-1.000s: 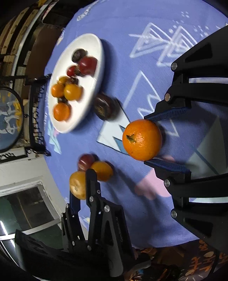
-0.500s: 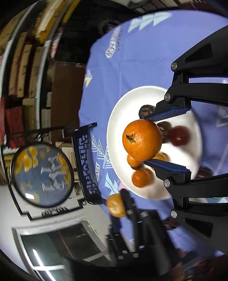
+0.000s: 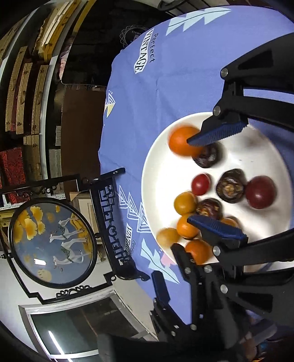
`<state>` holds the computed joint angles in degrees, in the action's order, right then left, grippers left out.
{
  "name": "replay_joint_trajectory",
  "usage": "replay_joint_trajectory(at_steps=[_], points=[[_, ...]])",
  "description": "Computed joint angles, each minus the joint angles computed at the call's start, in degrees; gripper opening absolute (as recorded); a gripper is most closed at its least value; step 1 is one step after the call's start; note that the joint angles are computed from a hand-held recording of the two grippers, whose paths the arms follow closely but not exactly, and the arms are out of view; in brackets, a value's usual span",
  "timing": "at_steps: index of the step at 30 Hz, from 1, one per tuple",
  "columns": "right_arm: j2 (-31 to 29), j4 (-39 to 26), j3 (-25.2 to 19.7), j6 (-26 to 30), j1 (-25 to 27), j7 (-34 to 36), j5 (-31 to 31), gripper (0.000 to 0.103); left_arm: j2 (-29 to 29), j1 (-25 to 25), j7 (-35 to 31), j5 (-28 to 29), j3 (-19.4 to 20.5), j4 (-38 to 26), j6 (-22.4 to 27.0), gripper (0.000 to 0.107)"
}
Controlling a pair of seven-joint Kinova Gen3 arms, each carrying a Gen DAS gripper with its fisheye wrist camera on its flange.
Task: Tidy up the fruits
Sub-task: 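Place the pale tomato and orange on the white plate, opening both tools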
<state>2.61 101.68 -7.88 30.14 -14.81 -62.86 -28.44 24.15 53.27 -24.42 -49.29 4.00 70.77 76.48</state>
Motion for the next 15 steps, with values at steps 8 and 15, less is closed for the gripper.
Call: replay_joint_trajectory(at_steps=[8, 15], points=[[-6.87, 6.15, 2.94, 3.65, 0.35, 8.43, -7.58, 0.071, -1.06, 3.22, 0.85, -2.35, 0.86, 0.0, 2.45, 0.062], [-13.69, 11.42, 3.88, 4.69, -3.12, 7.01, -3.26, 0.072, -2.61, 6.55, 3.42, -4.52, 2.45, 1.31, 5.85, 0.063]])
